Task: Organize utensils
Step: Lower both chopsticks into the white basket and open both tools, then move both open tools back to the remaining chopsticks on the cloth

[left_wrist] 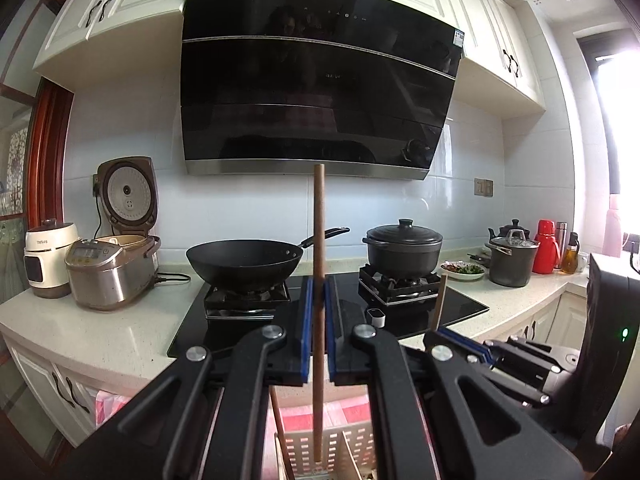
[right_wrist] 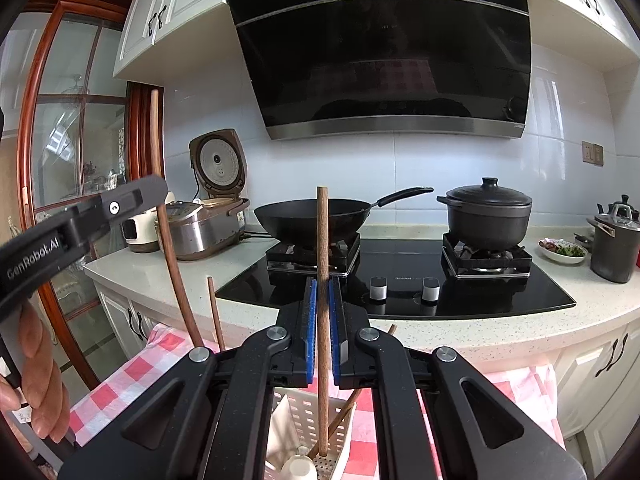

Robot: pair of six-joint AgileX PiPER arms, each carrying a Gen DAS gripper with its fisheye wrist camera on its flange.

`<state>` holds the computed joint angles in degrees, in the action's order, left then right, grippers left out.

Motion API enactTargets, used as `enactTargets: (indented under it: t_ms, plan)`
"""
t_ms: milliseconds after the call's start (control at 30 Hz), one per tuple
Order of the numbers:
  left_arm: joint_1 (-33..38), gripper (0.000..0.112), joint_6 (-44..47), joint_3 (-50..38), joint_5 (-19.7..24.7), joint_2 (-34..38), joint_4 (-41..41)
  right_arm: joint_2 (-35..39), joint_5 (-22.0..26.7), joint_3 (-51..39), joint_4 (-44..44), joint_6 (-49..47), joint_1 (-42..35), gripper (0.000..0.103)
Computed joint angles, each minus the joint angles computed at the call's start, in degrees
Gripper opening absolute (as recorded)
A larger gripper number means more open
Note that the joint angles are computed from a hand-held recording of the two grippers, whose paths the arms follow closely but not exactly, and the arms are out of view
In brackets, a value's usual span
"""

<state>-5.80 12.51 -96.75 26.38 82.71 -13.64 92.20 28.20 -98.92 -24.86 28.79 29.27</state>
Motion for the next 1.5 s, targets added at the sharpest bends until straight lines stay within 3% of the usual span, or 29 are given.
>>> enactTargets:
  t_ms: [267,400,433,533,600,733,833,933,1133,1300,1500]
  plan:
    - [2.2,0.006,3.6,2.8,3.2,3.4,-6.0,3.7,4.1,-2.0,7.2,-6.8,-0.6,0.007]
    - [3.2,0.007,1.8,3.6,5.3,4.3,-4.9,4.8,6.3,-2.7,6.4,-4.8,-0.3,0.012]
    - [3.2,0.012,1.2,4.7,4.8,3.8,-4.1,4.4,6.4,-2.2,5.9,-3.9,-0.3,0.016]
    - [4.5,0.029,0.9,8.3,3.4,1.2,-3.8,1.3,4.6,1.9,3.4,-0.1,0.0,0.046]
    - [6.0,0.04,-0.1,12.1,1.8,-1.8,-3.8,-1.5,2.9,5.5,1.7,2.1,0.3,0.047]
    - [10.4,0.076,-2.6,20.3,1.8,-8.7,-5.8,-9.0,2.8,15.3,-6.5,10.4,3.7,0.047]
    - [13.0,0.091,-2.6,27.9,2.3,-14.9,-6.9,-13.8,5.0,22.1,-10.8,15.7,7.1,0.047]
    - [14.8,0.095,-2.0,35.3,4.2,-20.7,-5.9,-17.0,8.7,28.0,-11.1,19.8,10.0,0.049]
    - [18.9,0.095,5.9,47.8,9.6,-28.9,-11.1,-22.9,11.5,41.8,-15.7,34.2,16.0,0.049]
    - [14.0,0.095,3.2,56.3,8.4,-33.7,-5.3,-23.9,12.7,48.0,-16.1,39.0,19.5,0.049]
    - [7.6,0.095,-3.5,60.1,7.5,-34.2,0.9,-21.5,11.2,50.4,-14.6,39.5,20.9,0.03]
